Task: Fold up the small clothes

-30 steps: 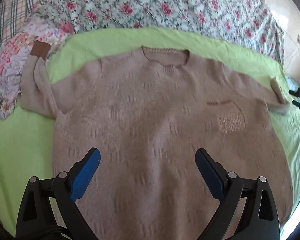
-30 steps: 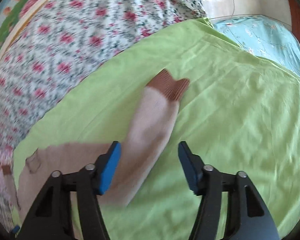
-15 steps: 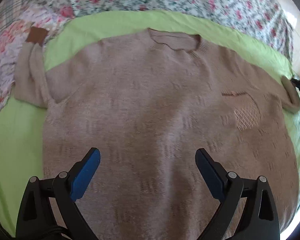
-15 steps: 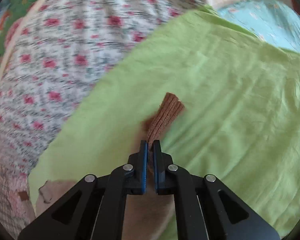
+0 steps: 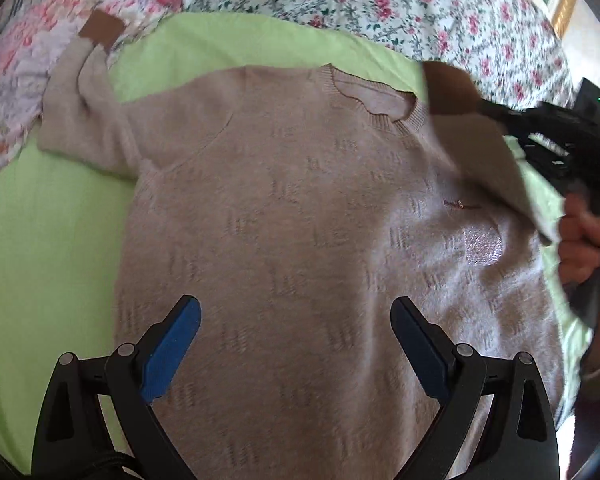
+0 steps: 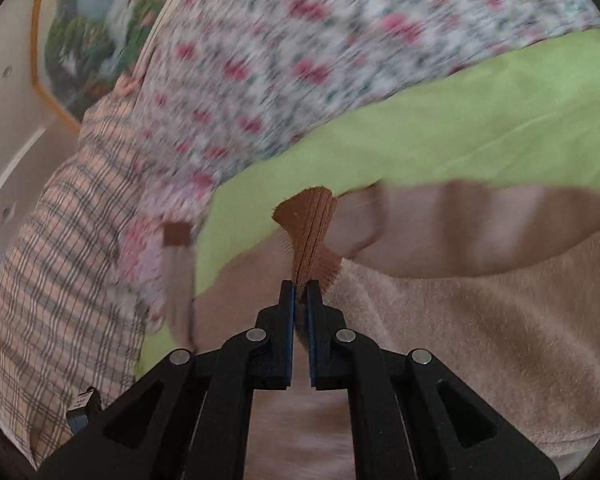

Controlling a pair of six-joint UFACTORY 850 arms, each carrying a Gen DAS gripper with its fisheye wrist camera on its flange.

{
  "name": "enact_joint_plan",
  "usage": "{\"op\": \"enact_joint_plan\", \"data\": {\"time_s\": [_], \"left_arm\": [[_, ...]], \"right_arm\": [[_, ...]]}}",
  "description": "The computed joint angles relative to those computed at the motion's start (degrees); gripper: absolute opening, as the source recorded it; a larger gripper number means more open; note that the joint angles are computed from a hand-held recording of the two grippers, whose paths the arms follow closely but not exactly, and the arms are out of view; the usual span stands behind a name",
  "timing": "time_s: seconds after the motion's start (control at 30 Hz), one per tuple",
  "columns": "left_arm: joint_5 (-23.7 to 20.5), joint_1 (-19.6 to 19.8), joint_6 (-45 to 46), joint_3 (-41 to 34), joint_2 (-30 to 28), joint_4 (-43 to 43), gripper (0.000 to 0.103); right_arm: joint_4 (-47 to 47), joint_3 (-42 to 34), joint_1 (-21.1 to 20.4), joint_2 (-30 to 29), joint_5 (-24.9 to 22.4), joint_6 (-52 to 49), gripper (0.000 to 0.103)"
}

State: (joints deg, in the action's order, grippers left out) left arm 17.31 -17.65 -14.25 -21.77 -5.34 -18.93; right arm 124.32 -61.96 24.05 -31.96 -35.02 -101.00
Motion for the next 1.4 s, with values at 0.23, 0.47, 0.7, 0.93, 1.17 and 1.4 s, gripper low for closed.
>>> {"op": "enact_joint_plan", "data": {"time_s": [0.23, 0.47, 0.7, 0.93, 1.17, 1.4], "left_arm": [[3.7, 6.3, -19.8, 2.5, 2.0, 21.6, 0.096], [8.5, 11.5, -40.1, -4.1, -5.8, 44.2, 0.096], [9.0, 11.7, -46.6, -16.3, -17.8, 48.9, 0.096], [10.7, 11.0, -37.3, -17.8, -17.6, 42.2, 0.006], [14.3, 12.9, -22.9, -11.0, -12.6, 25.2, 0.006], [16.4, 11.7, -21.0, -10.0, -13.1, 23.1, 0.006]], "right_arm": [[-6.5, -7.5, 6.6, -7.9, 1.6, 6.3, 0.007], [-5.7, -3.7, 3.7, -6.6, -3.2, 7.8, 0.054], [7.2, 9.9, -1.8, 4.4, -5.2, -2.5, 0.054], [20.7, 20.1, -6.7, 13.3, -2.4, -13.0, 0.054], [24.4, 16.7, -10.9, 10.1, 7.3, -16.2, 0.055], [4.4, 2.1, -11.5, -1.4, 17.9, -2.4, 0.060]]}}
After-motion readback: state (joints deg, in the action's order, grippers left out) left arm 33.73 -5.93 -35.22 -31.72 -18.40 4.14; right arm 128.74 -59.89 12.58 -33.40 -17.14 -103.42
